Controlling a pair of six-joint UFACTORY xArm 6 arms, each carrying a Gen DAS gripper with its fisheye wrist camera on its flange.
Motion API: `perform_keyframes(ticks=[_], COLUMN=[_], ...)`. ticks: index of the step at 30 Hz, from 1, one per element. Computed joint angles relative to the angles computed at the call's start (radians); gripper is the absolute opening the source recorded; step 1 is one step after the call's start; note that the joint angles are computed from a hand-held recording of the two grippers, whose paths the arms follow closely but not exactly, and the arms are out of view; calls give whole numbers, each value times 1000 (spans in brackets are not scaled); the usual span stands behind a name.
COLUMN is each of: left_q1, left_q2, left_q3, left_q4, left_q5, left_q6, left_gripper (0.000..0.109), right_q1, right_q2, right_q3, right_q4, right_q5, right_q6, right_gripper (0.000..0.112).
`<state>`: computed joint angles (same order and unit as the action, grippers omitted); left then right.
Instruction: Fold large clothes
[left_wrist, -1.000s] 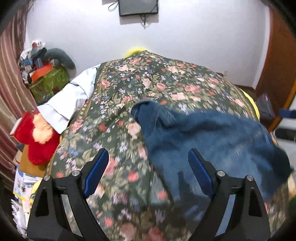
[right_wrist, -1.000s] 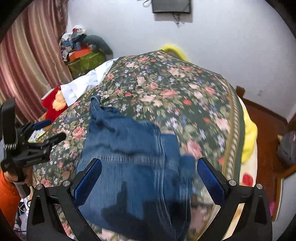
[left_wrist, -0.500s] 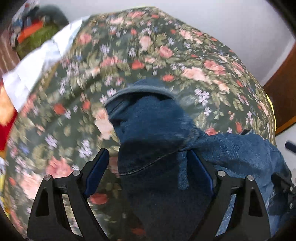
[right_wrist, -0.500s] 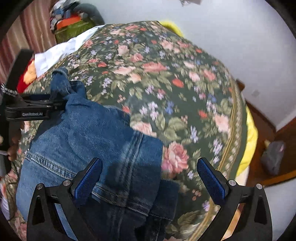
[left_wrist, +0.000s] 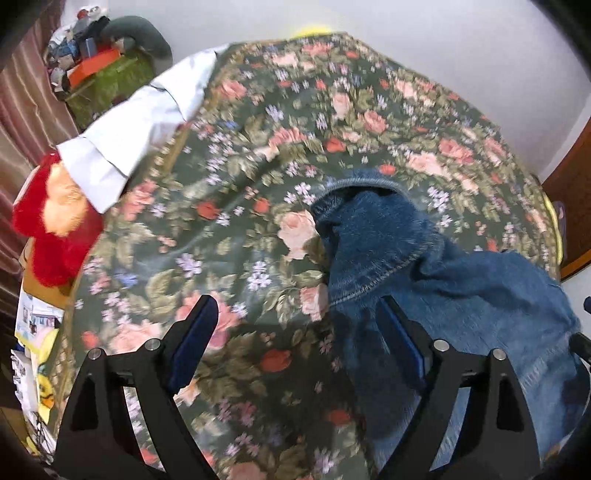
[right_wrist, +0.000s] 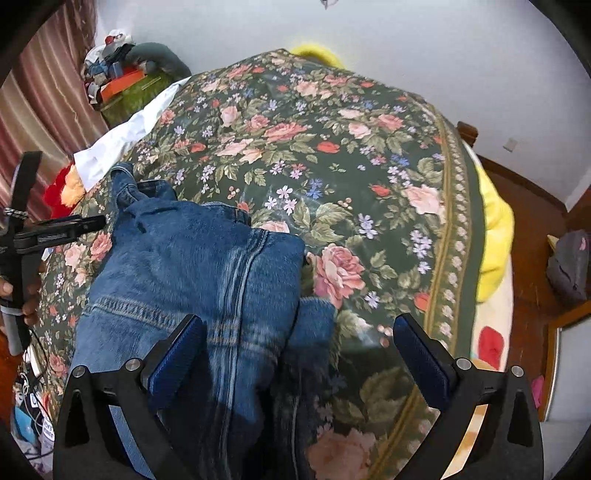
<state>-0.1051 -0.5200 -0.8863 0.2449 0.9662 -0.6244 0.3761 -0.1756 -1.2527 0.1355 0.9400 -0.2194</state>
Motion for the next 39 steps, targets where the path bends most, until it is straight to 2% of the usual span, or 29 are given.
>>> perform_keyframes(ticks=[4,7,11,15,18,22,25,29,35,39], left_q1=[-7,-30,-73,-128,-158,-164,-158,-137,-96,-109], left_q2=[-103,-175,-247,-280,-283,-265,-241,-221,-169,-123], left_q3=[27,56,113,168,197,238,263,304,342,328], left_q4=[-24,-47,-124,-185,-227,-338,-407,-509,-834,-871], left_q5=[12,18,9,-25,-47,-94,-126,-202,-280,-315], left_q6=[-7,-24,-27,-36,-43,-10,12,32,221,265], left_gripper=[88,88,88,88,88,88,89,94,98,99], right_q1=[0,-13,-58,-117,-132,-200,-228,-225,-197,-163], right_q2=[-68,-122,-155,-120,-93,-31,21,68,156,190], right_q3=[46,74,76,47,59,46,21,10,-27,-42], right_q4=[-39,-7,130,281,287,443,511,557,629,652], right_q5=[8,15,63,184,200,287,350,377,410,386], right_q6=[-20,-50,-101,-127,-105,-134,-144,-156,-172,-154], right_gripper=[102,102,103,103,103,103,103,103,103,103])
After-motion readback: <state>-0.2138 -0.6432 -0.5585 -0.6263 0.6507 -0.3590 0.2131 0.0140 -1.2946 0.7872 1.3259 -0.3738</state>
